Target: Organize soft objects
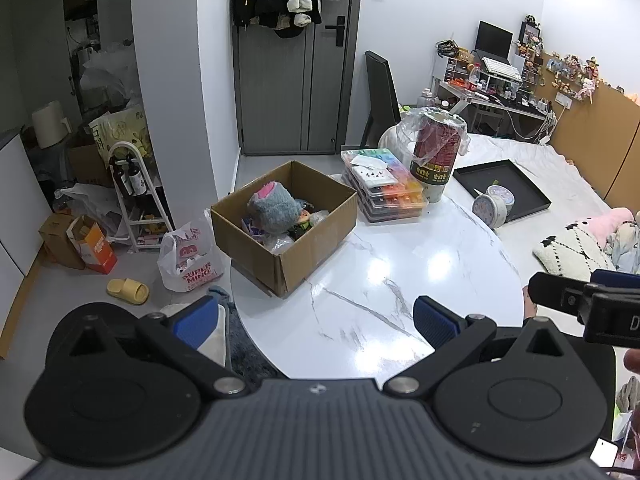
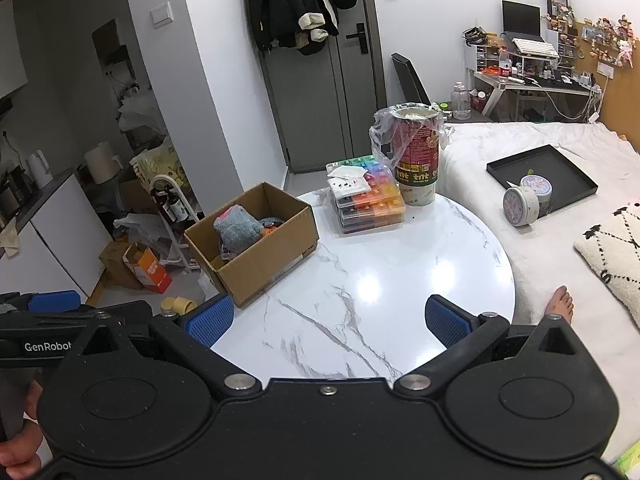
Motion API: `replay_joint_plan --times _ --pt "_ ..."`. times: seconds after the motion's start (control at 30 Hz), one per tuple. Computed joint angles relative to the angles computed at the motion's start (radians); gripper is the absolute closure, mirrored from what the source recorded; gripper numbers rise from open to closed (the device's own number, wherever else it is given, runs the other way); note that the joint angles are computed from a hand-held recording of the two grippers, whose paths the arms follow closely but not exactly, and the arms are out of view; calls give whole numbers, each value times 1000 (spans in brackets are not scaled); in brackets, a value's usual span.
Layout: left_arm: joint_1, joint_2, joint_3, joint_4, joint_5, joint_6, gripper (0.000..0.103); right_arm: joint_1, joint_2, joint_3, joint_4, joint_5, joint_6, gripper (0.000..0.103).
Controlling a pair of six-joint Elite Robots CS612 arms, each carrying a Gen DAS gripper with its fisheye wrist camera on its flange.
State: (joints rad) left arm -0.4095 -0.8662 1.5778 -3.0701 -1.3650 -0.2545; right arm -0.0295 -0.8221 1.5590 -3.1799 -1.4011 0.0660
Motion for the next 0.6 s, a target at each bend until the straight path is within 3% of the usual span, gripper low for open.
replay_joint_plan --times 0.6 --pt "1 1 -1 0 2 1 0 1 0 -2 2 9 -15 0"
